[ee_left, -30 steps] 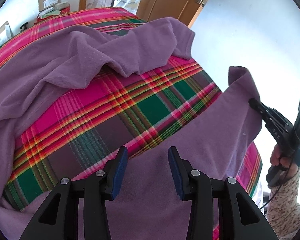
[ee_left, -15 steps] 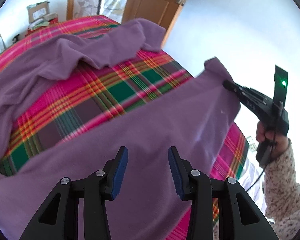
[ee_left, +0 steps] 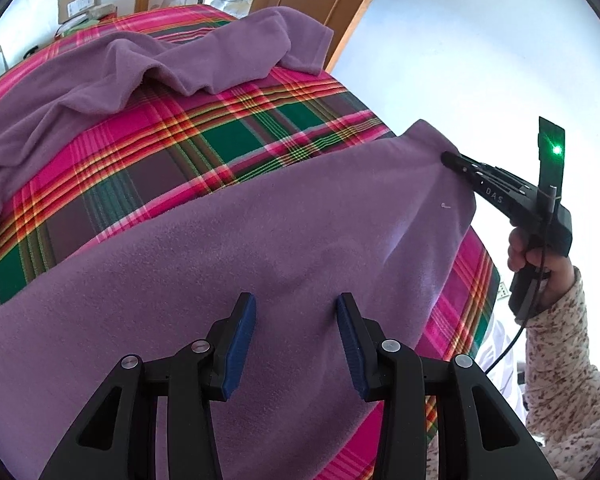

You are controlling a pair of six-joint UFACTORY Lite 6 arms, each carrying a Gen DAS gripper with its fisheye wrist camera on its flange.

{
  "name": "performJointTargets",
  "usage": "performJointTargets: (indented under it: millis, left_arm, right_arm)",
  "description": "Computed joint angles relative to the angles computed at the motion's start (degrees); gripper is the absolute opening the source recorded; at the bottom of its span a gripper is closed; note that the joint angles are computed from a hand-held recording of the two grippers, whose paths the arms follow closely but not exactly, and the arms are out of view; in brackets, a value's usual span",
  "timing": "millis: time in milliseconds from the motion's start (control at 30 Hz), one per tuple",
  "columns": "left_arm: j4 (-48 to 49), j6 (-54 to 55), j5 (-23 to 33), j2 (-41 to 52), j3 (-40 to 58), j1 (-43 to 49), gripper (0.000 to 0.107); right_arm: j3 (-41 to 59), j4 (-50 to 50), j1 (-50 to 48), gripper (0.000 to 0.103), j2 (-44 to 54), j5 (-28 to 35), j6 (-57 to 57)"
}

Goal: Fold clothes

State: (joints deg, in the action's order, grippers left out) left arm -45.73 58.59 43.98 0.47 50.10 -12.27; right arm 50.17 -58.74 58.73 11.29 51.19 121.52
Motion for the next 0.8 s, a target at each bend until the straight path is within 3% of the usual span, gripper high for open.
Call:
performJointTargets:
  millis: [300, 467, 633, 700, 767, 800]
  left_arm:
    - [-2.47, 0.84, 1.8, -1.24, -1.33, -0.12, 0.044]
    - [-3.84, 1.66, 3.47, -2.18, -2.48, 0.45, 0.044]
    - [-4.29, 1.9, 3.69, -2.91, -3.39, -0.81, 0.044]
    - [-4.49, 2.08, 3.66, -3.18, -3.72, -1.36, 0.044]
    - [-4.74, 2.22, 3.73, -3.12, -3.84, -1.61, 0.044]
    - [-4.97, 2.33, 3.79, -2.96, -3.82, -1.71, 0.044]
  right_arm:
    - [-3.03, 0.43, -2.07, 0.013, -1.45, -1.8, 3.52]
    - [-9.61, 0.98, -2.65, 0.013, -7.59, -2.29, 9.49]
    - [-18.72, -3.41, -1.22, 0.015, -15.26, -7.8, 20.64]
    - [-24.07, -8.65, 0.83, 0.015, -19.48, -10.14, 31.52]
    - [-30.04, -14.33, 3.4, 0.02, -24.85, -11.63, 43.51]
    - [-33.22, -17.47, 4.49, 0.027, -27.62, -12.2, 49.51]
